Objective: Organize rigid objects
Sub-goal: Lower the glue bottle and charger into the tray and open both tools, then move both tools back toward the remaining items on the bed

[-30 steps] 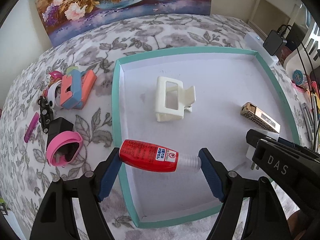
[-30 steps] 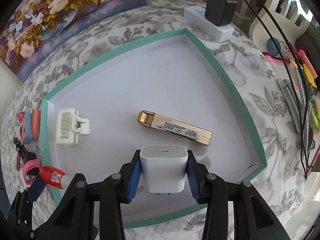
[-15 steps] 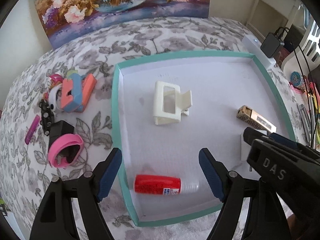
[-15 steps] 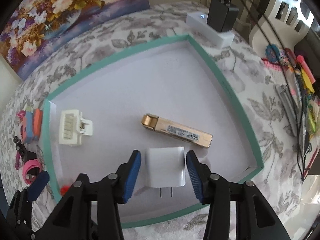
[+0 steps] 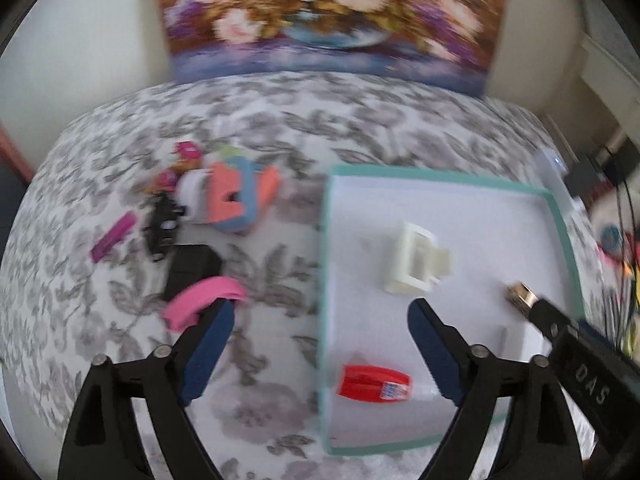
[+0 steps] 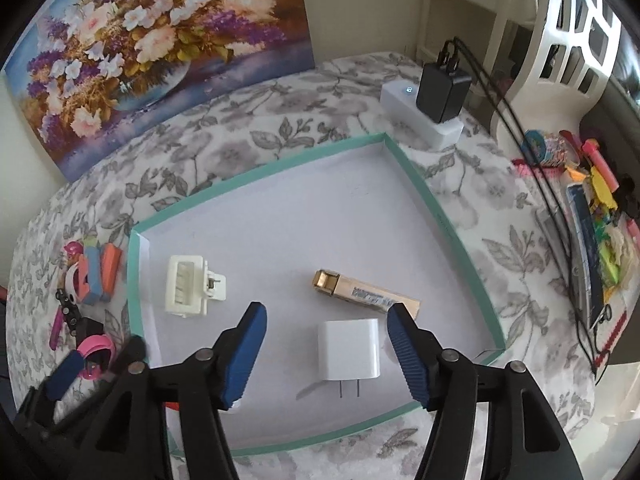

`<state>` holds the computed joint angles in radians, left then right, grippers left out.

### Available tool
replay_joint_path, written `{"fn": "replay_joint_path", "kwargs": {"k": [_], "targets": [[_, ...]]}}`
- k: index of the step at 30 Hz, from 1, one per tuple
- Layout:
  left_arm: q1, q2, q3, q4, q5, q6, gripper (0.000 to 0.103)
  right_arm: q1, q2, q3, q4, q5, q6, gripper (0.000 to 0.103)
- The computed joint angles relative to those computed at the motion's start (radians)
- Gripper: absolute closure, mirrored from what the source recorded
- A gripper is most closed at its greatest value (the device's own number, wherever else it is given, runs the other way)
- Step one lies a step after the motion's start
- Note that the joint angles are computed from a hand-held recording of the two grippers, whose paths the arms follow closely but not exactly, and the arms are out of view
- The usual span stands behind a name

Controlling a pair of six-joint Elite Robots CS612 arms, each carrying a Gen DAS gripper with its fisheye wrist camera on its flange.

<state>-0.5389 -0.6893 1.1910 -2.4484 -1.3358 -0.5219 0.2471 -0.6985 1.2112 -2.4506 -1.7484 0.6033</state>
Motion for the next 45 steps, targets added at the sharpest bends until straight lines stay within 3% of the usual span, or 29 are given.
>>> {"fn": "replay_joint_path", "kwargs": {"k": [7, 9, 11, 22, 27, 35, 45], "targets": [[0.019, -0.008, 0.008, 0.035, 0.048, -0.098, 0.006, 0.008, 0.020, -0.025, 0.011, 0.042, -0.037, 0.021], [0.024, -0.011, 0.013, 0.037, 0.056, -0.122, 0.006, 0.012, 0.026, -0.033, 0.014, 0.045, -0.046, 0.006], [0.029, -0.015, 0.017, 0.038, 0.066, -0.142, 0.006, 0.014, 0.030, -0.037, 0.007, 0.055, -0.057, 0.000], [0.074, -0.036, 0.034, 0.089, 0.107, -0.281, 0.005, 0.037, 0.051, -0.079, 0.003, 0.080, -0.117, 0.000], [0.103, -0.053, 0.060, 0.064, 0.102, -0.335, 0.005, 0.053, 0.065, -0.116, -0.016, 0.090, -0.159, 0.000], [0.134, -0.073, 0.094, 0.015, 0.117, -0.375, 0.005, 0.075, 0.108, -0.228, 0.032, 0.098, -0.175, 0.000], [0.170, -0.057, 0.088, 0.001, 0.038, -0.372, 0.005, 0.105, 0.200, -0.405, 0.112, 0.125, -0.229, 0.000]]}}
